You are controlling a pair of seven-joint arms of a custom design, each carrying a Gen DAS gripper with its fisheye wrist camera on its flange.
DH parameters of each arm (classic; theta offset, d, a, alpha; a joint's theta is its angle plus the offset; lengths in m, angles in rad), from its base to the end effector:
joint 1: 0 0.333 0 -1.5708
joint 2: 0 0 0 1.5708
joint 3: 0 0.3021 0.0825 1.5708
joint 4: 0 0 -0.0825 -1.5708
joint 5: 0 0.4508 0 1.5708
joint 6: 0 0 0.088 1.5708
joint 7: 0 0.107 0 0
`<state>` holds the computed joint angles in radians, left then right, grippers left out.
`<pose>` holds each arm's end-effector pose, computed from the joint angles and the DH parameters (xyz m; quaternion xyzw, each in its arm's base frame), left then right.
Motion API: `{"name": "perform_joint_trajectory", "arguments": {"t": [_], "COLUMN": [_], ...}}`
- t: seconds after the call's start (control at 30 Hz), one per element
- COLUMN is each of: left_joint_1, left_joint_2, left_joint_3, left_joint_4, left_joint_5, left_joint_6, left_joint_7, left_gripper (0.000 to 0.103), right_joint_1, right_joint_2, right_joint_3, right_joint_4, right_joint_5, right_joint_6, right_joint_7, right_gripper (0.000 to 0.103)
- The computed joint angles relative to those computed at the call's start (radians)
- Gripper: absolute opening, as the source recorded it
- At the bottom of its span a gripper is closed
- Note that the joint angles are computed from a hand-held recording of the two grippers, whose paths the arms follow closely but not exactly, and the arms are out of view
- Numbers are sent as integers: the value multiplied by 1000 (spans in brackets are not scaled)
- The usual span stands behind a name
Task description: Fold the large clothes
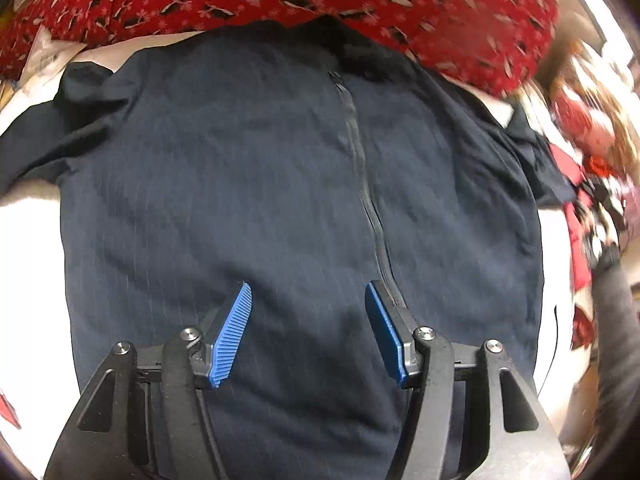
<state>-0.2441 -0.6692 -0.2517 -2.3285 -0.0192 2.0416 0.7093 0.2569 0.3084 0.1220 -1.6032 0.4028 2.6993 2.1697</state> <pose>0.3974 -0.2337 0.5867 -0.8163 0.5440 -0.1715 0.0906 0.7143 0.2585 0.5082 -0.4514 0.7929 0.0475 0.4065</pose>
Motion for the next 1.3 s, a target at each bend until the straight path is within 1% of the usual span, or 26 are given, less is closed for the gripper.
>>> {"name": "perform_joint_trajectory", "arguments": {"t": [0.03,0.1,0.13,0.17,0.2,0.23,0.3,0.4,0.43,0.57,0.63,0.7,0.9,1.0,1.07,1.13,1.17,1.2,1.27,1.3], "left_joint_1": [8,20,30,42,60,69,77,90,95,91,90,101,129,144,147,151,153,157,161,160], "left_joint_2": [5,9,18,32,52,59,59,46,40,-12,-38,-43,-112,-150,-174,-189,-199,-209,-224,-230], "left_joint_3": [8,23,27,28,21,22,30,38,38,59,70,73,83,83,93,99,102,101,100,103], "left_joint_4": [-3,-10,-5,6,28,37,31,13,7,-47,-75,-73,-106,-127,-146,-155,-161,-166,-171,-173], "left_joint_5": [-2,-5,0,10,29,40,40,46,51,30,14,11,9,17,10,2,-1,0,2,1], "left_joint_6": [15,41,49,52,32,30,52,63,63,107,140,125,100,83,86,82,80,79,73,68], "left_joint_7": [-5,-2,-1,2,-10,-14,-18,-21,-24,-3,12,17,28,25,28,32,34,35,38,47], "left_gripper": [58,58,58,58,58,58,58,58,58,58,58,58,58,58,58,58,58,58,58,58], "right_joint_1": [13,48,48,34,33,42,48,58,63,85,112,137,254,329,387,445,463,495,547,561], "right_joint_2": [-21,-86,-114,-130,-143,-148,-171,-182,-186,-174,-151,-125,-11,73,138,204,225,267,335,350], "right_joint_3": [-22,-87,-100,-92,-95,-100,-92,-67,-56,-2,19,39,85,91,92,85,81,75,63,60], "right_joint_4": [-18,-87,-119,-135,-135,-123,-124,-98,-89,-31,17,61,229,352,447,543,572,634,730,749], "right_joint_5": [-45,-194,-234,-223,-255,-314,-367,-398,-396,-299,-278,-249,-254,-300,-339,-379,-386,-406,-428,-426], "right_joint_6": [12,67,88,96,65,27,13,7,2,-3,-23,-44,-130,-205,-269,-329,-349,-388,-437,-449], "right_joint_7": [27,144,180,179,202,230,259,248,235,106,63,10,-77,-102,-126,-150,-162,-172,-185,-190], "right_gripper": [2,1,1,1,1,1,1,2,2,3,3,3,4,5,5,5,6,6,7,7]}}
